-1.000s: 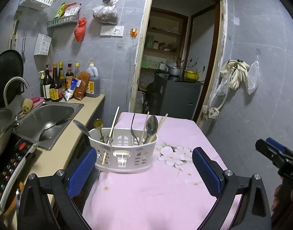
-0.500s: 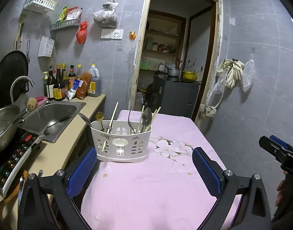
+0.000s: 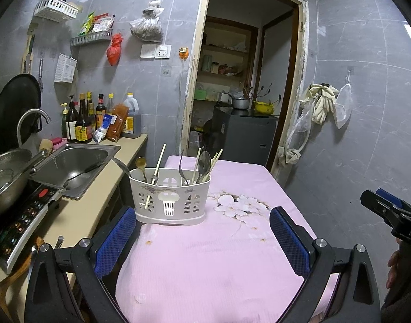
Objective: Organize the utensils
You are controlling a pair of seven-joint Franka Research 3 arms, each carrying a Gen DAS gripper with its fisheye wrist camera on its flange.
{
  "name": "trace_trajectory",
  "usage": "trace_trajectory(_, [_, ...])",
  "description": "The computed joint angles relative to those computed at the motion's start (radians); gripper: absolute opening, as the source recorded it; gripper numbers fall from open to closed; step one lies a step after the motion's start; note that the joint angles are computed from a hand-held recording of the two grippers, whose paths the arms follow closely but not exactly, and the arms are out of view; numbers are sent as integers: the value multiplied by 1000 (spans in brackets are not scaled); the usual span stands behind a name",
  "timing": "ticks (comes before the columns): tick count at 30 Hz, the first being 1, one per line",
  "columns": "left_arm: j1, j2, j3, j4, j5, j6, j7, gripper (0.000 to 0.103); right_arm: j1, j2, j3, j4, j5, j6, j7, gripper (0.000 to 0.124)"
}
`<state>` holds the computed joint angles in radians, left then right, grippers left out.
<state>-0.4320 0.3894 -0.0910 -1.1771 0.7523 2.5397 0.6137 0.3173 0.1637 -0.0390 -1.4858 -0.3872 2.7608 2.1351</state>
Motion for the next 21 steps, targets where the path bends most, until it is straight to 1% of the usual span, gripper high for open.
trace_trajectory(16, [5, -16, -5, -23, 6, 5, -7, 100, 6, -5, 2, 1, 1, -14, -1, 101])
trace_trajectory(17, [5, -15, -5, -21, 5, 4, -7, 100, 4, 12, 5, 24, 8, -22, -9, 101])
trace_trajectory(21, [3, -14, -4, -20, 7, 2, -9, 100, 6, 10, 2, 22, 11, -21, -12, 101])
